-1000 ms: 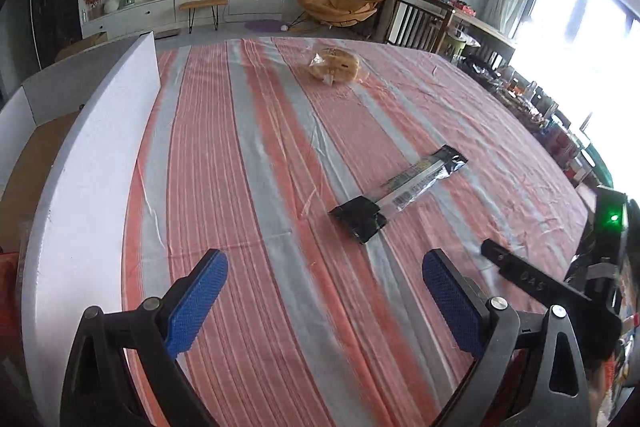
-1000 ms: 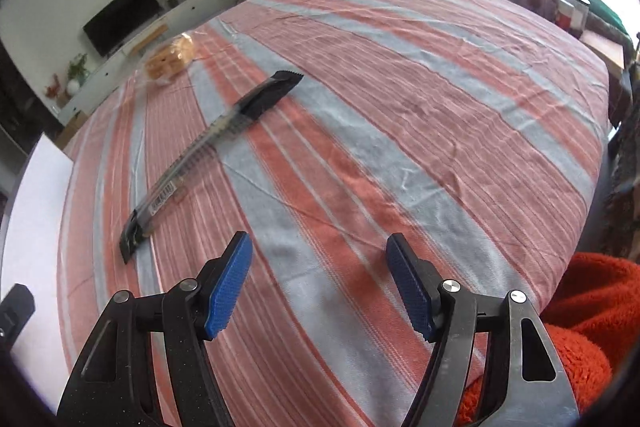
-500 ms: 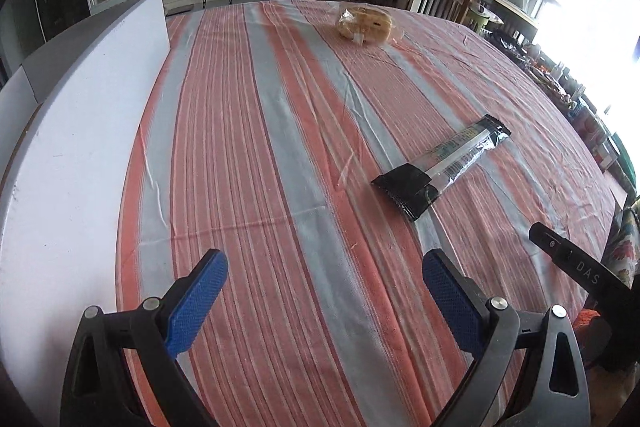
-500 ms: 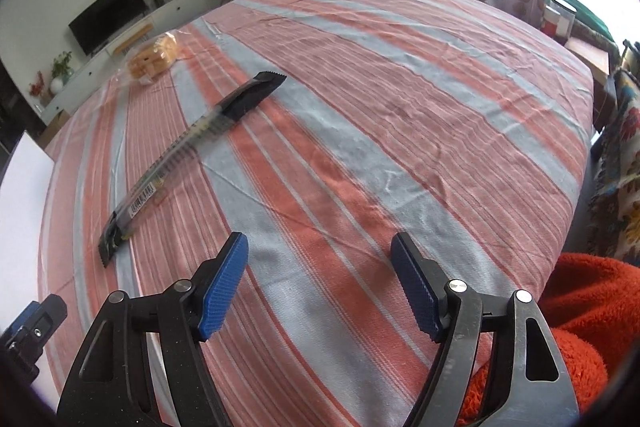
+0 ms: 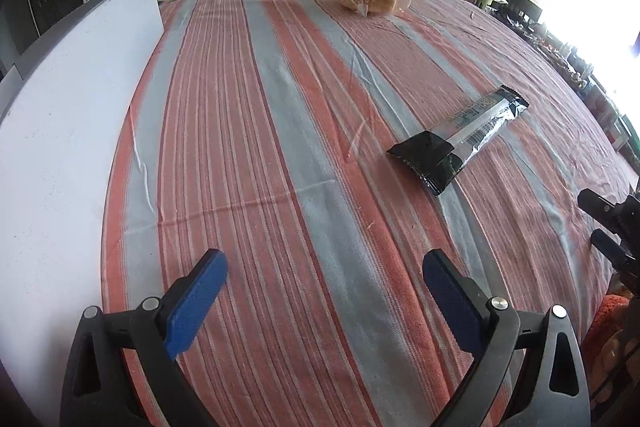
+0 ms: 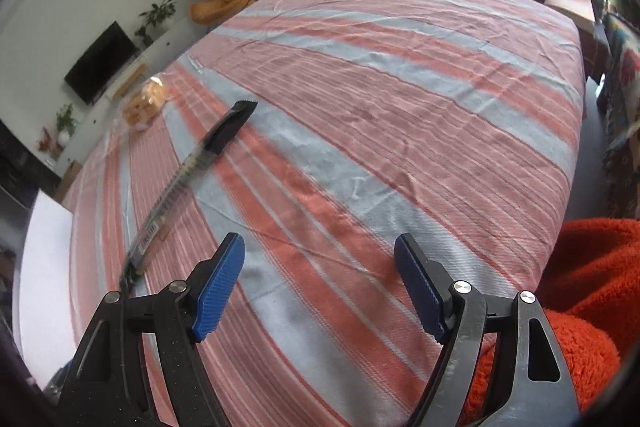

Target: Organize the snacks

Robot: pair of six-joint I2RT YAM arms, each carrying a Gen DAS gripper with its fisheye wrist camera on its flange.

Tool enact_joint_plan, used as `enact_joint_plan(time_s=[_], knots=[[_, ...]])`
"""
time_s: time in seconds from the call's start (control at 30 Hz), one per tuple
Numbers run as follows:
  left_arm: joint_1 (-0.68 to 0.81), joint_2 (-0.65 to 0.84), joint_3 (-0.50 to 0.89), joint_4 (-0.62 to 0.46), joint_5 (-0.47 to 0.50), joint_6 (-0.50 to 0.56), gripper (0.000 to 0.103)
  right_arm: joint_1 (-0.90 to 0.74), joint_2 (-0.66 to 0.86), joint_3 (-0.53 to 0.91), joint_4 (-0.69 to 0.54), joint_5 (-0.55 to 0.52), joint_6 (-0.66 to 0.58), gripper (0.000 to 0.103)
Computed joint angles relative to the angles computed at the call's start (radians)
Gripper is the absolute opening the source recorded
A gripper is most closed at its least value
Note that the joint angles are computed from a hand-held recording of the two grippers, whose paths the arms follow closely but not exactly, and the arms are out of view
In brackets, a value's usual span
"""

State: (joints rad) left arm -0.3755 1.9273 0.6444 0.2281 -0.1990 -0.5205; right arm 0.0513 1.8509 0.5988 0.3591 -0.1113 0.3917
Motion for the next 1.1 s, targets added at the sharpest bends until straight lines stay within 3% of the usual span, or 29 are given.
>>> enact_joint_plan(time_s=[0.1,0.23,0.4,0.53,0.7,0.8,0.83,0.97,1.1], knots=[[-0.016,-0.007,-0.023,0.007,-0.037,0.003,0.098,0.042,0.014,0.042,-0.034,-0.028,-0.055,0.081],[-0.07,-0.016,-0.079,0.048,-0.106,0.0,0.101,0.162,0.042,0.146,-0.079,-0.04,-0.238,0.081],[-0.087,-0.039,-0.134,0.097,-0.113,-0.01,0.102,0.301,0.176,0.419,-0.271,-0.024,-0.418,0.08],[-0.087,-0.035,-0.13,0.098,-0.121,-0.01,0.103,0.395,0.308,0.607,-0.414,0.1,-0.541,0.08],[-0.085,-0.036,-0.136,0.107,-0.116,-0.004,0.103,0.368,0.254,0.493,-0.326,0.212,-0.667,0.08],[-0.09,-0.031,-0.13,0.105,-0.126,-0.013,0.103,0.297,0.22,0.411,-0.22,0.427,-0.709,0.08],[-0.091,-0.029,-0.126,0.1,-0.13,-0.019,0.103,0.259,0.197,0.387,-0.203,0.415,-0.699,0.08],[-0.083,-0.016,-0.09,0.066,-0.125,-0.026,0.103,0.07,0.061,0.246,-0.114,0.131,-0.547,0.08],[-0.041,-0.004,-0.018,0.01,-0.075,0.002,0.103,0.003,0.034,0.218,-0.081,0.057,-0.427,0.08]])
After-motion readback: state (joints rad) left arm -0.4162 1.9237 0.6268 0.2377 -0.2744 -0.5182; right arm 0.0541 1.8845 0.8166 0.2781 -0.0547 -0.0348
